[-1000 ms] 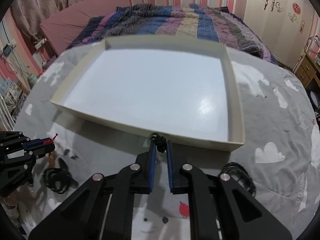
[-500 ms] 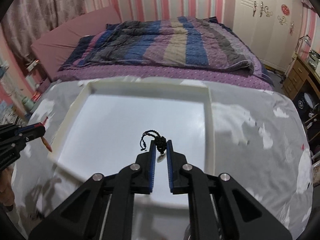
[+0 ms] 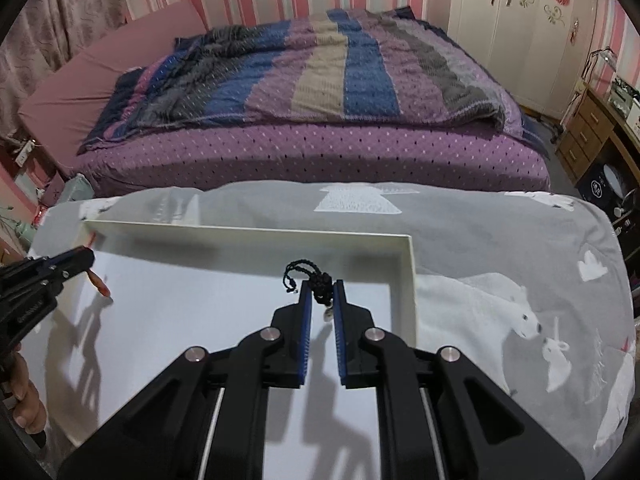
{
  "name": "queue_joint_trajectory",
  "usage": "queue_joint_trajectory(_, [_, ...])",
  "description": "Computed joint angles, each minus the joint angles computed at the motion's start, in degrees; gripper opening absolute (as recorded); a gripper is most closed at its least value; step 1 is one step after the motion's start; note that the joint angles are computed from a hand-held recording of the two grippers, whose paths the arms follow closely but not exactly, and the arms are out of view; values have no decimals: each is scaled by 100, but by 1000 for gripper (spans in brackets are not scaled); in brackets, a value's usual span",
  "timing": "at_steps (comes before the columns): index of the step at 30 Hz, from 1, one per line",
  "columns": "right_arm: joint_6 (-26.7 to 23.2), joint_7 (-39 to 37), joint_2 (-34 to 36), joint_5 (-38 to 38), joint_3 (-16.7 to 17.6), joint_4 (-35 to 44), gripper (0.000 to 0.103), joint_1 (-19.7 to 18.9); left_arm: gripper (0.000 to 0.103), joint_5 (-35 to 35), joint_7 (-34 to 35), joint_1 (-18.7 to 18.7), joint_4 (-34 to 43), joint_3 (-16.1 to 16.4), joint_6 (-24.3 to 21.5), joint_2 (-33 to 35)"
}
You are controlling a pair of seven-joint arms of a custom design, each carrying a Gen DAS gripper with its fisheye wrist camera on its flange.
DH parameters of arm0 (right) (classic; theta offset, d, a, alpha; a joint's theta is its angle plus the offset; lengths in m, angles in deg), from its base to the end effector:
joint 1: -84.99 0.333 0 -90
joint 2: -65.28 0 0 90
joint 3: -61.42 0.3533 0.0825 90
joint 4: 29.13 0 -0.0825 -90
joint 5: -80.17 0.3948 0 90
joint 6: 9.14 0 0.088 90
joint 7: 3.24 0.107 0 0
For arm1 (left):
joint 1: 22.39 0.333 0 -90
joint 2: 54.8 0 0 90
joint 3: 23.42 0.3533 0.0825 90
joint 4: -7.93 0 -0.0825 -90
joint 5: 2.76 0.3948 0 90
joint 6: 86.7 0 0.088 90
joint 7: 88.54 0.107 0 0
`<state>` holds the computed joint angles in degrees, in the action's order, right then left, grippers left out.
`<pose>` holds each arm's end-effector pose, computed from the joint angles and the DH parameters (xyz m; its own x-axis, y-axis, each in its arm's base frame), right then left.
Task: Organize jewelry
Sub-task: 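Carry both held items into the white tray and open both tools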
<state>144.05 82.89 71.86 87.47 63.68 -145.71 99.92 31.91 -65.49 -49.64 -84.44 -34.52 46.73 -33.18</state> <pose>0.6010 0.1810 0.4789 0.2837 -0.9558 -0.0773 -0.8402 -0.2090 -0.5003 0.5829 -0.4231 0.4806 0.1650 -0.9849 0.0532 -0.8348 -0.1682 -0.5242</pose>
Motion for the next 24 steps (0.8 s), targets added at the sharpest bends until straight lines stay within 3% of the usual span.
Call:
queue_joint_trajectory(3, [-40, 178, 207, -187, -37, 153, 10, 46, 6, -12, 33, -50, 300, 35, -264, 221])
queue_joint_trajectory(8, [-121, 428, 415, -569, -132, 352, 10, 145, 6, -108, 36, 16, 262, 58, -145, 265])
queue_joint_trajectory(11, [-409, 263, 527, -278, -64, 532, 10, 50, 6, -123, 81, -5, 304, 62, -188, 321])
queue_joint_trajectory(15, [-418, 204, 599, -169, -77, 588, 11, 38, 7, -131, 74, -29, 322, 76, -215, 353])
queue_joint_trajectory(17, [-470, 177, 628, -70, -67, 620, 12, 18, 13, -112, 51, -54, 303, 79, -264, 327])
queue_joint_trajectory(19, [-461, 138, 629, -82, -76, 612, 12, 26, 45, -39, 0, -99, 297, 95, -300, 295])
queue_joint_trajectory(21, [-493, 195, 612, -201, -111, 603, 17, 67, 57, 184, -135, -194, 273, 142, -361, 232])
queue_joint_trajectory(24, [-428, 155, 524, -207, -100, 522, 27, 64, 58, 276, -111, -207, 256, 87, -374, 166])
